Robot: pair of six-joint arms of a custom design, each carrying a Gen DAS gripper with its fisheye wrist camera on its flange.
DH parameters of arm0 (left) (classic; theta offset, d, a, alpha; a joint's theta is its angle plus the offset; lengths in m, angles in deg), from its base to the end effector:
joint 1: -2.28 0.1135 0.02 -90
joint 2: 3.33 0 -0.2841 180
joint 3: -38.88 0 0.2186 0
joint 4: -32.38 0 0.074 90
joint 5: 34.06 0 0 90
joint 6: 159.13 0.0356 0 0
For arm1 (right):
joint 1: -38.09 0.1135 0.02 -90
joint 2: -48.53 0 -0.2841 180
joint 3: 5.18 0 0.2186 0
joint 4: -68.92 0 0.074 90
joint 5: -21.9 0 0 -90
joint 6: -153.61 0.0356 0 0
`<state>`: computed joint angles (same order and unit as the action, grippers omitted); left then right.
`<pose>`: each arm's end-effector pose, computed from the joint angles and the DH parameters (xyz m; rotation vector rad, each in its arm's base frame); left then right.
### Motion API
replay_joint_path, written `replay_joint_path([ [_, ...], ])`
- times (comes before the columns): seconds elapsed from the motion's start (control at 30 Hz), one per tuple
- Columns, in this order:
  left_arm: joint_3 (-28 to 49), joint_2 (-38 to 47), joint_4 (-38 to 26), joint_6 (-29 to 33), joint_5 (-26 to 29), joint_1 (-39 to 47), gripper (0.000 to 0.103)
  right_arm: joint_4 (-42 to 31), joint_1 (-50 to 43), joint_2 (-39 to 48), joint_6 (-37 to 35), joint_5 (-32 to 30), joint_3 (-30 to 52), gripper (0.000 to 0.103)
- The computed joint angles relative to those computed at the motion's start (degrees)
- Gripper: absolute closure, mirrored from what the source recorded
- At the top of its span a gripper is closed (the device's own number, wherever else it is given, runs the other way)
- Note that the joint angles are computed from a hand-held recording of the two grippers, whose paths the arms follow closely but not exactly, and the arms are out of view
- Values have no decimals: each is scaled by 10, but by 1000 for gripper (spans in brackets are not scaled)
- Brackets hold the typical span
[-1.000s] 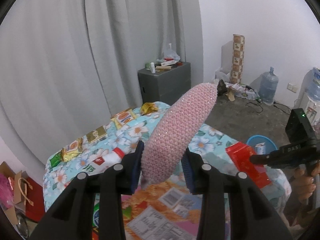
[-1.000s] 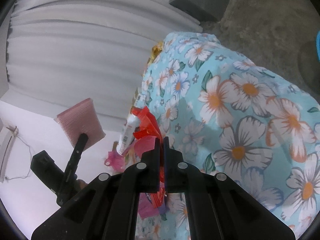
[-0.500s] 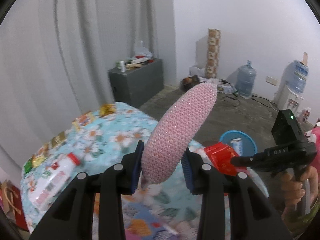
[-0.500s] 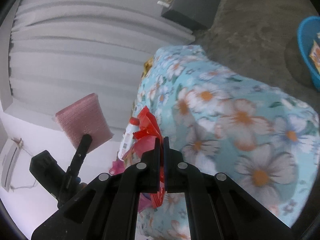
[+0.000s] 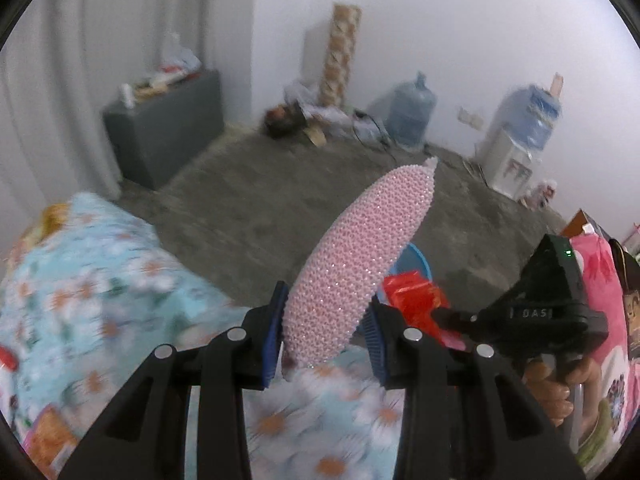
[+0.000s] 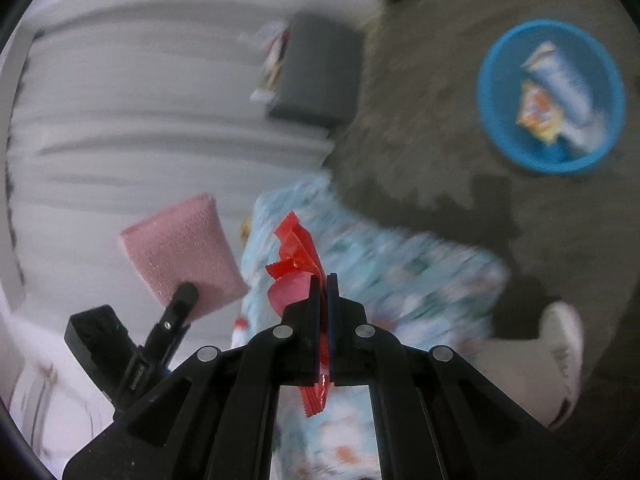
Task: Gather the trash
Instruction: 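Carry the pink sponge and red wrapper over the wastebasket with both grippers, then open both grippers to drop the sponge and wrapper into the wastebasket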
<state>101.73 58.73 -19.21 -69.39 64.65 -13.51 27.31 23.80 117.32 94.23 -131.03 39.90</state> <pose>0.1664 -0.0527 0.2829 0.3997 2.4358 -0.3087 0.1581 -0.0075 0.2085 0.6331 2.3912 1.5613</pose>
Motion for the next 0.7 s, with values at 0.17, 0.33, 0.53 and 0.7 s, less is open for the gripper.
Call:
replay_joint_path([
  [0.17,38,188,87,-43,-34,-107,67,-48,-158,121,-126,49,8,102],
  [0.33,117,363,121,-61,-39,-157,67,41,-243,250,-119,100,1,102],
  [0.53,257,535,107,-66,-40,-187,64,191,-223,361,-22,147,17,97],
  [0.7,387,655,48,-71,-18,-187,39,264,-178,481,3,189,72,51],
])
